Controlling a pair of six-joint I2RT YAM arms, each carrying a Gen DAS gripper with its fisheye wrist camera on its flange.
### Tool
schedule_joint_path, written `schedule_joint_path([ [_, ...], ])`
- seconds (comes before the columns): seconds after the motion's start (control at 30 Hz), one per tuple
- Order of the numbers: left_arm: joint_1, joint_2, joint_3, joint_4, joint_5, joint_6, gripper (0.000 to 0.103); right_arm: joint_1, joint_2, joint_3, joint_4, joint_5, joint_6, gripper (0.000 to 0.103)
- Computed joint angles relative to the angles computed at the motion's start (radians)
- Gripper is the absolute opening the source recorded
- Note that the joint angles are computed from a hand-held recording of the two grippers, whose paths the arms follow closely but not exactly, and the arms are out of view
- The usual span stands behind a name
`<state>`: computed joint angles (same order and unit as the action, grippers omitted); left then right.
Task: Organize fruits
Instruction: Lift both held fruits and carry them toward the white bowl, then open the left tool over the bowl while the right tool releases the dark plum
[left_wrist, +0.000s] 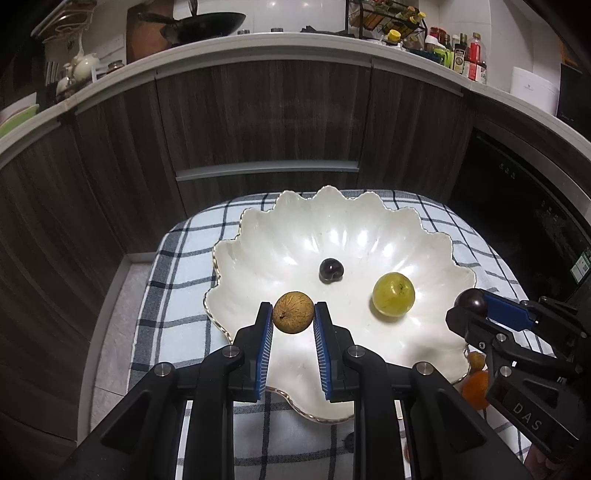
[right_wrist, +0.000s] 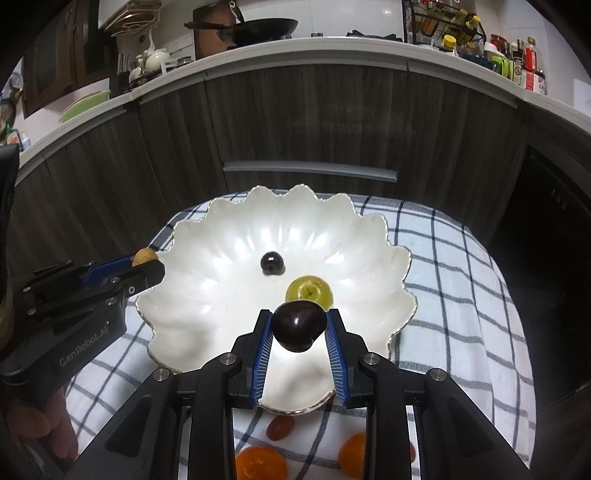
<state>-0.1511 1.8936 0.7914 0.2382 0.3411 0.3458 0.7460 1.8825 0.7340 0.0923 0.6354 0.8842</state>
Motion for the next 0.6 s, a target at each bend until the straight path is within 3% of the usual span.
schedule_joint_path([
  [0.33,-0.004,0.047,0.039,-0.022,0.003,0.004,0.025,-0.021,0.041,0.022,0.010,-0.051,-0.004,0.031],
  [0.43,-0.004,0.036,0.018,0.010,-0.015,0.001,0.049,-0.023,0.043,0.024,0.006,-0.056,-0.003,0.032],
  [0.5,-0.001,0.025,-0.001,0.038,-0.021,-0.005,0.064,-0.023,0.045,0.029,-0.009,-0.054,0.002,0.044],
  [0.57,0.002,0.017,-0.007,0.044,-0.024,-0.008,0.065,-0.019,0.036,0.023,-0.011,-0.040,0.013,0.066],
  [0.6,0.003,0.015,-0.008,0.043,-0.025,-0.009,0.065,-0.016,0.033,0.022,-0.017,-0.026,0.020,0.069],
])
